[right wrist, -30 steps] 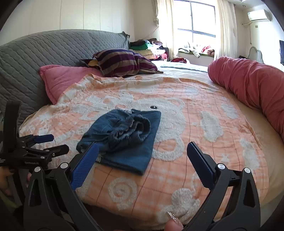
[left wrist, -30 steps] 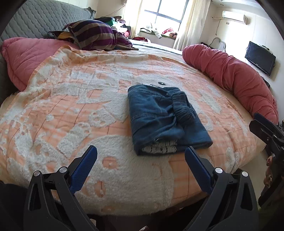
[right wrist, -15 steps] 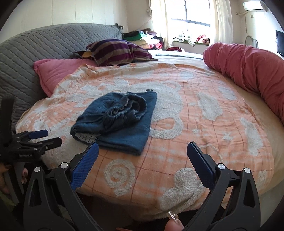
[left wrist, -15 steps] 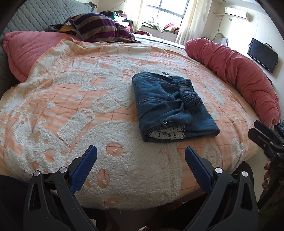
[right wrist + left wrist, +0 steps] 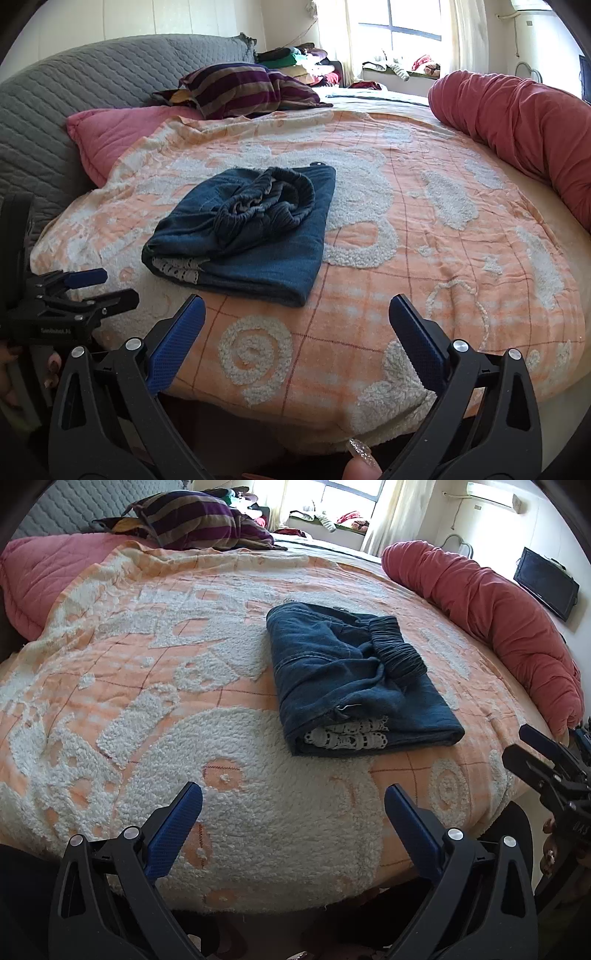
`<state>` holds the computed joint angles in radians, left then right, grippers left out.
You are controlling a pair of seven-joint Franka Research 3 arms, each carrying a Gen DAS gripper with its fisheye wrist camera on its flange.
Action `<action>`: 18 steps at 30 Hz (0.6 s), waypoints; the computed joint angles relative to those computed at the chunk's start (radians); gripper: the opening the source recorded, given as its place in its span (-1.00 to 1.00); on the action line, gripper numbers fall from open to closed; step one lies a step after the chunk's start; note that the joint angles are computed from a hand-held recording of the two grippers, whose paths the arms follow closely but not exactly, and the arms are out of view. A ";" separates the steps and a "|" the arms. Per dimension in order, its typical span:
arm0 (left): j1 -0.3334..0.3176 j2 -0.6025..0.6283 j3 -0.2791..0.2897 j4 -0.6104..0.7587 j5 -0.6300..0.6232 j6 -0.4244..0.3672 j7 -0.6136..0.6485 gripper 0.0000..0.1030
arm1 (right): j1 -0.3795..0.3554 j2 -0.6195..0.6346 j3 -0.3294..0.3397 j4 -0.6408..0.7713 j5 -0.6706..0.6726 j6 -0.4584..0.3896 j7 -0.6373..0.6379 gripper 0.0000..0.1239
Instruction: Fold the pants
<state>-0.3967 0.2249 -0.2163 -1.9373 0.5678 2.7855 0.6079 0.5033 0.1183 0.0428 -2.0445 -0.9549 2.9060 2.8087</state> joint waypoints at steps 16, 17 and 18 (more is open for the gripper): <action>0.000 0.003 0.004 0.000 0.004 -0.003 -0.015 0.91 | 0.013 0.012 -0.009 0.003 0.028 -0.006 -0.016 0.52; 0.001 0.003 0.003 0.001 0.002 -0.003 -0.013 0.91 | 0.013 0.012 -0.008 0.003 0.029 -0.008 -0.016 0.52; 0.001 0.003 0.003 0.001 0.000 -0.003 -0.013 0.91 | 0.013 0.011 -0.009 0.004 0.027 -0.008 -0.014 0.52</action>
<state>-0.3954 0.2280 -0.2136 -1.9361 0.5682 2.7827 0.5953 0.5165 0.1295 0.0341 -2.0407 -0.9282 2.8977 2.7949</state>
